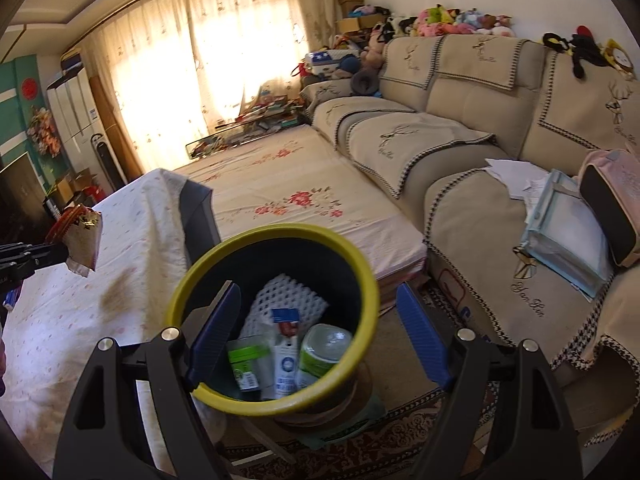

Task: Collect trash
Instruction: 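Carry the red wrapper with the left tool into the bin, release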

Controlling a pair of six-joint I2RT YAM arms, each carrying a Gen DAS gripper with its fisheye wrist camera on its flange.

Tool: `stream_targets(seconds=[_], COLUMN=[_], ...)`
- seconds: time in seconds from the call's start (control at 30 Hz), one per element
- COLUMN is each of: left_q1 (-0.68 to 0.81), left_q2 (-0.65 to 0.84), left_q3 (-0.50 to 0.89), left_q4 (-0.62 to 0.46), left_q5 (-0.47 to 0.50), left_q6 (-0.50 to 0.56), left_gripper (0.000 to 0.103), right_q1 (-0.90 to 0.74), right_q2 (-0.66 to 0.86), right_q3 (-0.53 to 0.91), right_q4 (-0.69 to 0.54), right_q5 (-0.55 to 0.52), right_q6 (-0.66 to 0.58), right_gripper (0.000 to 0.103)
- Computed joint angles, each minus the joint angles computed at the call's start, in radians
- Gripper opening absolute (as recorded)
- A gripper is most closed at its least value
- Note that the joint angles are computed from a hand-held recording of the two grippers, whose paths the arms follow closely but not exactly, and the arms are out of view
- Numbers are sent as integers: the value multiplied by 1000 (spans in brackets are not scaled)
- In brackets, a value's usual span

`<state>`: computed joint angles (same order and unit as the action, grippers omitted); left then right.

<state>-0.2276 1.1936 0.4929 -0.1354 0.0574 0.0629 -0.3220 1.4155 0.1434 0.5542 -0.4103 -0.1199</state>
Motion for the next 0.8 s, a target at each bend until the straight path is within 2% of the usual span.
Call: stream_targets(seconds=[0.2, 0.4, 0.47, 0.63, 0.73, 0.77, 0.8], left_q1=[-236, -334, -353, -369, -360, -359, -357], left_q2=[235, 491, 570, 721, 715, 688, 646], left_q3=[139, 308, 360, 463, 444, 414, 366], left_q4=[62, 90, 94, 57, 41, 49, 68], left_q5=[-80, -97, -109, -157, -157, -170, -188], left_q6=[-94, -123, -140, -173, -199, -203, -205], left_gripper=[12, 14, 22, 56, 59, 62, 69], right_q1=[-195, -297, -314, -321, -319, -315, -308], right_q2=[61, 154, 183, 219, 206, 193, 181], right_q3=[43, 88, 101, 120, 114, 106, 99], right_q4=[-28, -25, -22, -15, -24, -28, -33], right_q5=[-105, -160, -169, -168, -167, -166, -163], right_q6=[-82, -133, -144, -146, -148, -148, -147], right_gripper=[76, 76, 76, 76, 76, 76, 76])
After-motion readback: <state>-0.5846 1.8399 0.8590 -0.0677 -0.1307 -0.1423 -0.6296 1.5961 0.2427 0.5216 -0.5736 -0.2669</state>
